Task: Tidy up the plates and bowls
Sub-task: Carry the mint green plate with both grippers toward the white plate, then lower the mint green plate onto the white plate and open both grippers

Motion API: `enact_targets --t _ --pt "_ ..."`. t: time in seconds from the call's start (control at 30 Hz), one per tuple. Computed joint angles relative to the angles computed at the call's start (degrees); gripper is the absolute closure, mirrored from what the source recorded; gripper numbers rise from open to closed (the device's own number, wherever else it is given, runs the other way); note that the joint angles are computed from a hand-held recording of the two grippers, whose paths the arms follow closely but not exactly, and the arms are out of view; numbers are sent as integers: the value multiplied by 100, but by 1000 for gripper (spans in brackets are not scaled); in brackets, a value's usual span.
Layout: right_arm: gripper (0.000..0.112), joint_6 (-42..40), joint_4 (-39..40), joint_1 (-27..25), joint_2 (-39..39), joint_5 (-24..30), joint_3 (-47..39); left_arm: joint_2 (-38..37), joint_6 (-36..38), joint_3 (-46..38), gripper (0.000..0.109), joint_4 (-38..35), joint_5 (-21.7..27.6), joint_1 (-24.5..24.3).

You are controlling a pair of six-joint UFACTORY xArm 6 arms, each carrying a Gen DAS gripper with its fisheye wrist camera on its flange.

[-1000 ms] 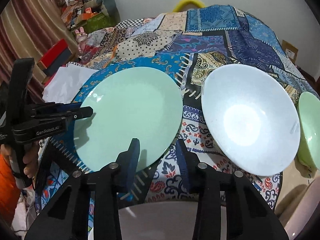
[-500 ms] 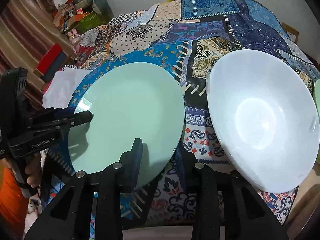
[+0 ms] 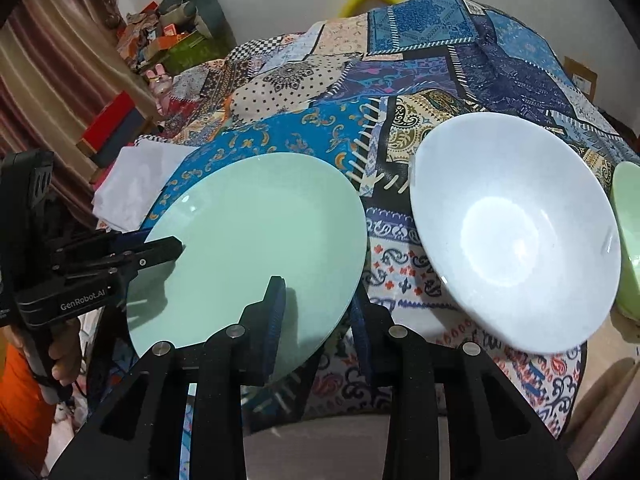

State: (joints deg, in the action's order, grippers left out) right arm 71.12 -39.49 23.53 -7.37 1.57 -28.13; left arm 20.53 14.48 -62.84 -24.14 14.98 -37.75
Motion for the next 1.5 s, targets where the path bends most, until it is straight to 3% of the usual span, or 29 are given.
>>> enact_targets --t 0.6,0.9,1.27,1.5 --pt "83 1074 -824 556 -1579 617 702 -1810 -1047 1635 75 908 -402 -337" --pt "83 1541 -915 986 -2635 1114 1216 -2725 -2081 2353 75 1826 -478 -633" --pt "83 1711 -797 1530 -3780 1869 1803 -3255 -3272 2762 75 2949 -482 -977" --pt "83 1728 -575 1822 -4549 2351 2231 -3280 -3650 2859 76 3229 -577 -1225"
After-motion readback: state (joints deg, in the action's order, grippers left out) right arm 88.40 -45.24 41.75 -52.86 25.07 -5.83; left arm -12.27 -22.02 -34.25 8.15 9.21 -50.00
